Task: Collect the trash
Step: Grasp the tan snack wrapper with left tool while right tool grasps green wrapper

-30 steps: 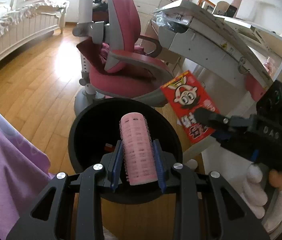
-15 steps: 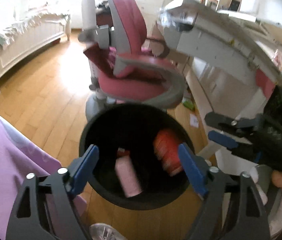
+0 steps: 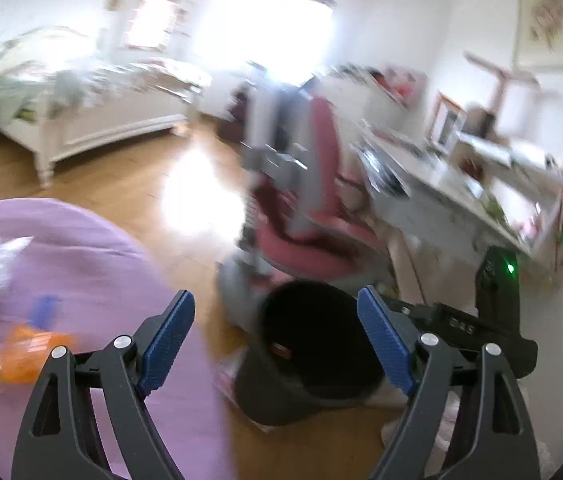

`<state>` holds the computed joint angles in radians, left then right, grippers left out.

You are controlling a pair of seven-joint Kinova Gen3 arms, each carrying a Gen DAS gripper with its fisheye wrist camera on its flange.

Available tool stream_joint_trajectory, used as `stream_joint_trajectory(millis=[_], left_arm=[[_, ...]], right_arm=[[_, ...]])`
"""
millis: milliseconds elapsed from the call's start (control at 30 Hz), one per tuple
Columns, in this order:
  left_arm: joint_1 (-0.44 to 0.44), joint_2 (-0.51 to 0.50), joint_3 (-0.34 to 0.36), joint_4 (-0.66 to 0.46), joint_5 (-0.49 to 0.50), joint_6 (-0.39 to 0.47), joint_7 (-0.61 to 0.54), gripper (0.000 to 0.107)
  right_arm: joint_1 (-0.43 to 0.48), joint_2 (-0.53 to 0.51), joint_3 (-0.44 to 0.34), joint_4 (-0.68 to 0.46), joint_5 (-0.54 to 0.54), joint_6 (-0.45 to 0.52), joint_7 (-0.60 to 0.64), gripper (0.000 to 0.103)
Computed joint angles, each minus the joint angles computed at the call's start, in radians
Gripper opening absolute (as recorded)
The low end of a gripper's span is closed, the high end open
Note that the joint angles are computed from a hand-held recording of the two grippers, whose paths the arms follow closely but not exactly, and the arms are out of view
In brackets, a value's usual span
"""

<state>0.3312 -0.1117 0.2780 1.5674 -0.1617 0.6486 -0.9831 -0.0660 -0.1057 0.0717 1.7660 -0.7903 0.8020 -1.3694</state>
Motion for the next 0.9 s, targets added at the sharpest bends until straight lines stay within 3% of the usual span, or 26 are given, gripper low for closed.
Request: stream_joint_trajectory(millis=[167,367,533,667,733,833,900], left_arm=[[-0.132,-0.198,-0.065,0.144,-0.033,0.041,0.047,0.083],[-0.24,-0.339,-0.254,0.26,0.012,0.099,-0.108,0.083],[-0.307,-0.29,-0.355,0.251,-0.007,0.174,-0.296,0.083],[-0.324,-0.232,-0.467,0.233,0.076,0.182,-0.449,0.083],[-0.308,-0.213,-0.532,0.225,0.108,0.188,-0.53,0.082],[-0.342,-0.142,-0.541,0.174,0.133,0.261,-0.63,0.08],[-0.345,-0.116,-0.573,0.152,0.197,0.284,-0.695,0.068]], right_arm=[[-0.214,0.037,0.002,-0.119,0.128,0.002,-0.085,0.076],[-0.492,0.166,0.039,-0.36,0.224,0.061,-0.124,0.076],[-0.723,0.306,0.053,-0.59,0.41,0.093,-0.119,0.075],[-0.899,0.441,0.085,-0.772,0.573,0.137,-0.033,0.075],[-0.953,0.51,0.076,-0.839,0.65,0.141,0.008,0.075],[-0.993,0.585,0.05,-0.891,0.768,0.105,0.067,0.073],[-0.987,0.627,0.0,-0.92,0.849,0.088,0.088,0.064]])
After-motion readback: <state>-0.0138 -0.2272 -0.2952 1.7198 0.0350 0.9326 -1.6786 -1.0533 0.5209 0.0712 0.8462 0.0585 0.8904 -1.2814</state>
